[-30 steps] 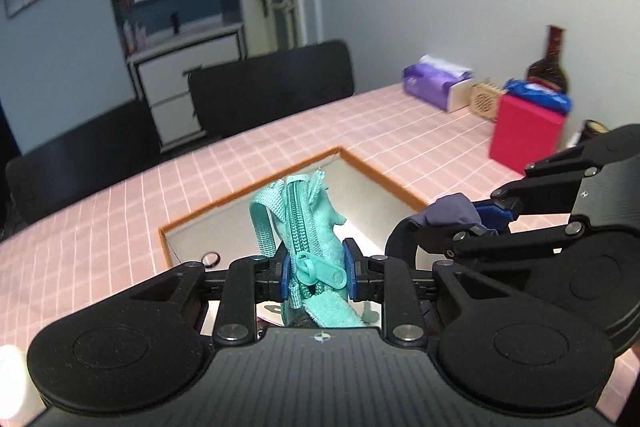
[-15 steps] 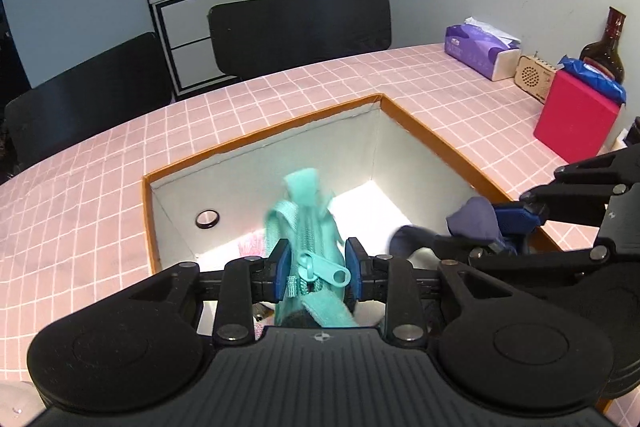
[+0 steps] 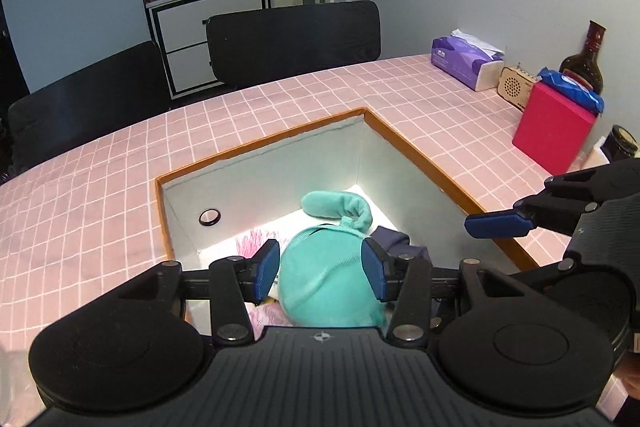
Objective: Organize soft objects
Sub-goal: 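Open both grippers to drop the teal bag and navy fabric into the box, then move both tools back toward the silver bag and pink cloth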
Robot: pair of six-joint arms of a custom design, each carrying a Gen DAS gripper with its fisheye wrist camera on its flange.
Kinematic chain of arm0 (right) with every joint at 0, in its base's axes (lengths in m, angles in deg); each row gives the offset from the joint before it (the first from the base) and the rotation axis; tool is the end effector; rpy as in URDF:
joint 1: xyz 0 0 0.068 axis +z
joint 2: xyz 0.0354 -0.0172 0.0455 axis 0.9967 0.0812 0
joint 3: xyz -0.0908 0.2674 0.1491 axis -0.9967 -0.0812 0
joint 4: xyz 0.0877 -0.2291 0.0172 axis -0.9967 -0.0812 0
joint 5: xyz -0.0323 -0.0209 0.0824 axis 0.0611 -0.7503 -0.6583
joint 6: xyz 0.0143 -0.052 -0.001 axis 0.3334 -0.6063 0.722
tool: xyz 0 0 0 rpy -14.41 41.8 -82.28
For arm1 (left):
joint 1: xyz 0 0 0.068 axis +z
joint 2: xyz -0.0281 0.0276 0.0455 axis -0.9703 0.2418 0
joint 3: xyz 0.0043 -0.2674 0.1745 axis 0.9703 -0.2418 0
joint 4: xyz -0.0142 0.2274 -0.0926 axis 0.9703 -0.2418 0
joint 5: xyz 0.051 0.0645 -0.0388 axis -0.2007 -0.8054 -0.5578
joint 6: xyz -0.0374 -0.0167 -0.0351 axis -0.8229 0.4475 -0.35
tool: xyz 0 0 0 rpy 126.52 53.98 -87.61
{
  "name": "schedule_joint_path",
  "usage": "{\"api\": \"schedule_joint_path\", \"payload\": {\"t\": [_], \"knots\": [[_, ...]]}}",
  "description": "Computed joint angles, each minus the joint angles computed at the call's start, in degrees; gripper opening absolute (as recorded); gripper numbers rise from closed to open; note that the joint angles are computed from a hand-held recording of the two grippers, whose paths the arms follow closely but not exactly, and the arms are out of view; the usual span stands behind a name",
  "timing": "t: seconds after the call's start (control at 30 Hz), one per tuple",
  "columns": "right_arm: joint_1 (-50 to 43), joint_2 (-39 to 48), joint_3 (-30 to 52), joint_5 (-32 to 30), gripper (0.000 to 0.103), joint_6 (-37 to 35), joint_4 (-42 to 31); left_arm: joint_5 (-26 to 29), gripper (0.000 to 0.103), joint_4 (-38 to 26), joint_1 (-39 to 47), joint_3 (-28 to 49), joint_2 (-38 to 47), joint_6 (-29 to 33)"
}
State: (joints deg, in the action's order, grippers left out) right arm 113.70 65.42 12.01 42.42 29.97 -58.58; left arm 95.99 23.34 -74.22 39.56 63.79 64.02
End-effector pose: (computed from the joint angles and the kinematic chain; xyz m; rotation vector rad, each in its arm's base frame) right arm 0.2219 0.1020 0.1512 0.2254 2.5025 -0.1969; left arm 0.2799 -0.0096 0.1612 0.9862 2.1922 -0.3592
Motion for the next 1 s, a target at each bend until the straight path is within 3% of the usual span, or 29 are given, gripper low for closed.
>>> {"api": "schedule_joint_path", "payload": {"t": [0.23,0.53,0.8,1.0], "knots": [[6.5,-4.0,1.0,2.4,0.051,7.2,-8.9,4.4,0.054,-8.5,4.9,0.4,-3.2,6.3],[19.7,-7.0,4.3,9.0,0.052,22.6,-24.5,11.4,0.054,-24.0,14.8,1.4,-7.4,22.5],[34.6,-4.8,10.5,15.6,0.059,41.3,-39.5,20.4,0.054,-46.5,31.1,6.9,-5.2,50.0],[43.3,-0.1,15.5,17.3,0.06,52.1,-45.0,21.6,0.054,-61.2,41.2,14.1,1.9,68.1]]}}
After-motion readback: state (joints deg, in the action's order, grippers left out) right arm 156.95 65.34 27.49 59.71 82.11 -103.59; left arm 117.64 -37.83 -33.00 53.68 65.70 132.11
